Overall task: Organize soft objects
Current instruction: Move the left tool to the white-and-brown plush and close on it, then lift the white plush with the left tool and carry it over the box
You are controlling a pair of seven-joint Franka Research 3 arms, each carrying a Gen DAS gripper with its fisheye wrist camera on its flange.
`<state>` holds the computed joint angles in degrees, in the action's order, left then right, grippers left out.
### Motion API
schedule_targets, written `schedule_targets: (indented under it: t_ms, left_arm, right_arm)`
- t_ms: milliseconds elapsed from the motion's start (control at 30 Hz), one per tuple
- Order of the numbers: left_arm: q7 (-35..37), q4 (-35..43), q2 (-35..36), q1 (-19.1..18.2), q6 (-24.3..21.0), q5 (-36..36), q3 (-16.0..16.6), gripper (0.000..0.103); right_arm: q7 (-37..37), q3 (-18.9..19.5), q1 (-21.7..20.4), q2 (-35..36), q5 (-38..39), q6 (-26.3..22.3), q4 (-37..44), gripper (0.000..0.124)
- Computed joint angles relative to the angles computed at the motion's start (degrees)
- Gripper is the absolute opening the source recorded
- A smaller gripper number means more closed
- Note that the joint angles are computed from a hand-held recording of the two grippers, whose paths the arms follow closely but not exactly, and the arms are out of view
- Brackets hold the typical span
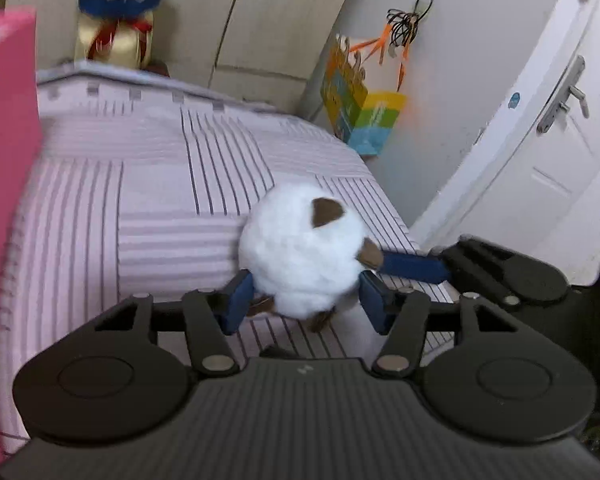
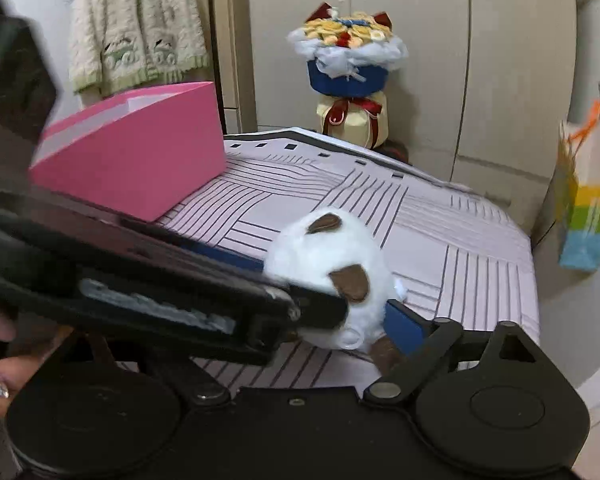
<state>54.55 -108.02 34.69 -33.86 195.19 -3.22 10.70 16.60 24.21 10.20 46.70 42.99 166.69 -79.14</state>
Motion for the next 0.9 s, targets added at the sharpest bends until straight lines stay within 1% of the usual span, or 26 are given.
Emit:
schedule_targets:
  t_ms: [33, 67, 133, 200, 300, 333, 433, 467, 500, 533, 567, 600, 633, 700, 767, 833, 900]
  left_arm:
    - [-1.1, -0.3, 0.0, 2.4, 0.8, 1.1, -2.4, 0.054]
    - [-0.6, -0.6, -0.2, 2.7, 1.1, 0.9, -2.9, 0.053]
    - [0.2, -1.1, -0.3, 1.1, 1.6, 0.1, -1.3, 0.050]
    - [0.9, -1.1, -0.3, 0.9, 1.4, -0.2, -1.3, 0.050]
    - [1.4, -1.0, -0.2, -0.1, 1.5, -1.4, -0.4, 0.050]
    - [1.7, -0.9, -0.1, -0.4, 1.6, -1.8, 0.0, 0.050]
    - [2.2, -1.0, 0.0, -0.6, 2.0, -2.6, 0.1, 0.049]
    - [2.5, -1.0, 0.0, -0.6, 2.0, -2.9, 0.1, 0.049]
    - [2.5, -1.0, 0.0, -1.1, 2.0, -3.2, 0.7, 0.048]
    - [3.2, -1.1, 0.2, -3.7, 1.7, -5.1, 3.2, 0.048]
    - [5.3, -1.2, 0.3, -6.6, 1.2, -8.3, 5.7, 0.047]
    - [4.2, -1.6, 0.2, -7.5, 1.4, -7.4, 6.7, 0.047]
    - [4.5, -2.0, 0.1, -8.1, 1.9, -8.1, 7.1, 0.047]
    - [5.8, -2.8, 0.0, -10.1, 2.9, -9.9, 8.5, 0.047]
    - [7.7, -3.3, -0.1, -12.4, 3.0, -12.3, 10.0, 0.047]
    - [9.6, -3.9, -0.3, -14.9, 2.6, -14.6, 11.7, 0.047]
    - [10.9, -4.7, -0.7, -17.1, 2.6, -16.7, 13.0, 0.047]
  right_arm:
    - [-1.1, 0.6, -0.5, 0.0, 0.1, 0.2, -0.3, 0.093]
    - [-1.0, 0.6, -0.7, -0.1, 0.1, -0.8, -0.3, 0.093]
    - [-0.7, -0.1, -0.1, 0.3, -0.1, -0.6, 0.2, 0.093]
    - [-0.5, -0.9, 0.8, 1.0, -0.8, 1.0, 0.8, 0.090]
    - [-1.0, -0.2, 0.8, 2.3, -1.7, 2.7, 1.9, 0.090]
    - [-0.6, -0.2, 0.8, 2.9, -2.2, 2.5, 2.8, 0.090]
    - [0.6, -1.3, 1.5, 4.9, -4.6, -1.0, 6.5, 0.090]
    - [0.1, -1.2, 1.4, 5.4, -5.1, -1.7, 7.3, 0.089]
    - [-1.6, -0.5, 1.1, 6.0, -5.2, -1.3, 7.5, 0.082]
    - [-5.2, 1.7, -0.1, 6.3, -4.5, 1.0, 6.6, 0.077]
    - [-7.8, 3.7, -1.3, 6.5, -3.6, 3.1, 5.7, 0.069]
    - [-7.9, 4.6, -2.2, 6.3, -2.9, 2.2, 5.4, 0.068]
    - [-7.0, 4.9, -2.9, 5.9, -1.9, 0.7, 5.1, 0.067]
    - [-7.8, 6.0, -4.2, 5.0, 0.5, 0.2, 3.6, 0.065]
    - [-10.3, 7.2, -5.0, 3.8, 2.8, 2.3, 1.2, 0.065]
    - [-11.1, 7.8, -5.3, 2.5, 4.8, 4.6, -1.4, 0.065]
    - [-12.1, 9.5, -6.4, 1.6, 7.0, 7.0, -3.6, 0.065]
